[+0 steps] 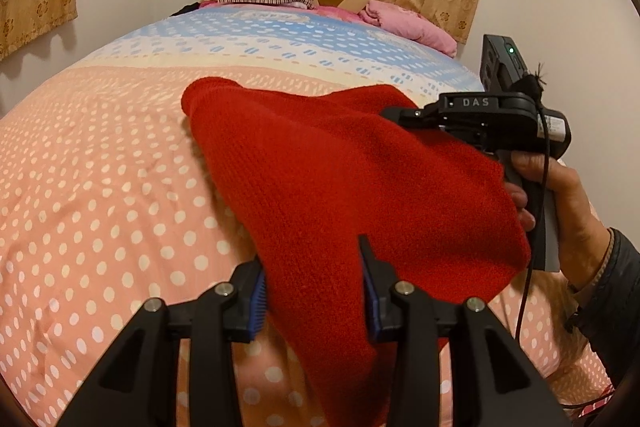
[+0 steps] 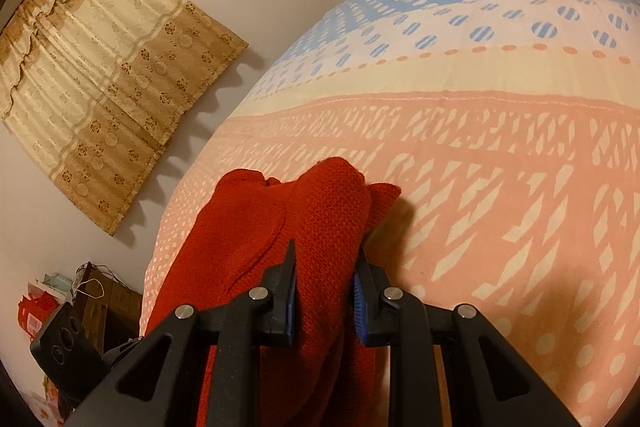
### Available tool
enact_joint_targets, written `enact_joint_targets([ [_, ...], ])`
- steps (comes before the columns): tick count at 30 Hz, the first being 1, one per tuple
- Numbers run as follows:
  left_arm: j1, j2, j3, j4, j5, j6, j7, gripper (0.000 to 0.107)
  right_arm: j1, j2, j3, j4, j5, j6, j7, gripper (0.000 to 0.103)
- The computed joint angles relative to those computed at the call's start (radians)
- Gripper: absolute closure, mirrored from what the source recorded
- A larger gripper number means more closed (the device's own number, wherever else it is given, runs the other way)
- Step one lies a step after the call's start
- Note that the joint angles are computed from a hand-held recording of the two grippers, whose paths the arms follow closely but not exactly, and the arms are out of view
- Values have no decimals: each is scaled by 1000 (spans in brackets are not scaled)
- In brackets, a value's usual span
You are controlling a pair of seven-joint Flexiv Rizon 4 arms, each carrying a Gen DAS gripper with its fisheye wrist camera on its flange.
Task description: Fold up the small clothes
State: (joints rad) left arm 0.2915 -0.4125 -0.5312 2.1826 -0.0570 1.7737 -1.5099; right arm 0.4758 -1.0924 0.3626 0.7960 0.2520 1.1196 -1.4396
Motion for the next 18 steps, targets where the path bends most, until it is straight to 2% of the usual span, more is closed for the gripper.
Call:
enact_joint_targets([
  [2, 0, 0, 1, 1, -1, -2, -1, 63, 0, -3, -3, 1, 1, 0, 6, 81],
  [7, -68, 14, 73, -8, -19, -13, -1, 53, -3, -16, -3, -8, 4, -7, 16, 81],
  [16, -250, 46, 270, -18, -61, -17, 11, 45, 8, 3, -28, 40, -27, 26, 50, 80],
  [18, -313, 58, 341, -17, -71, -1, 4, 42, 13, 10, -38, 56, -38, 41, 65, 79],
])
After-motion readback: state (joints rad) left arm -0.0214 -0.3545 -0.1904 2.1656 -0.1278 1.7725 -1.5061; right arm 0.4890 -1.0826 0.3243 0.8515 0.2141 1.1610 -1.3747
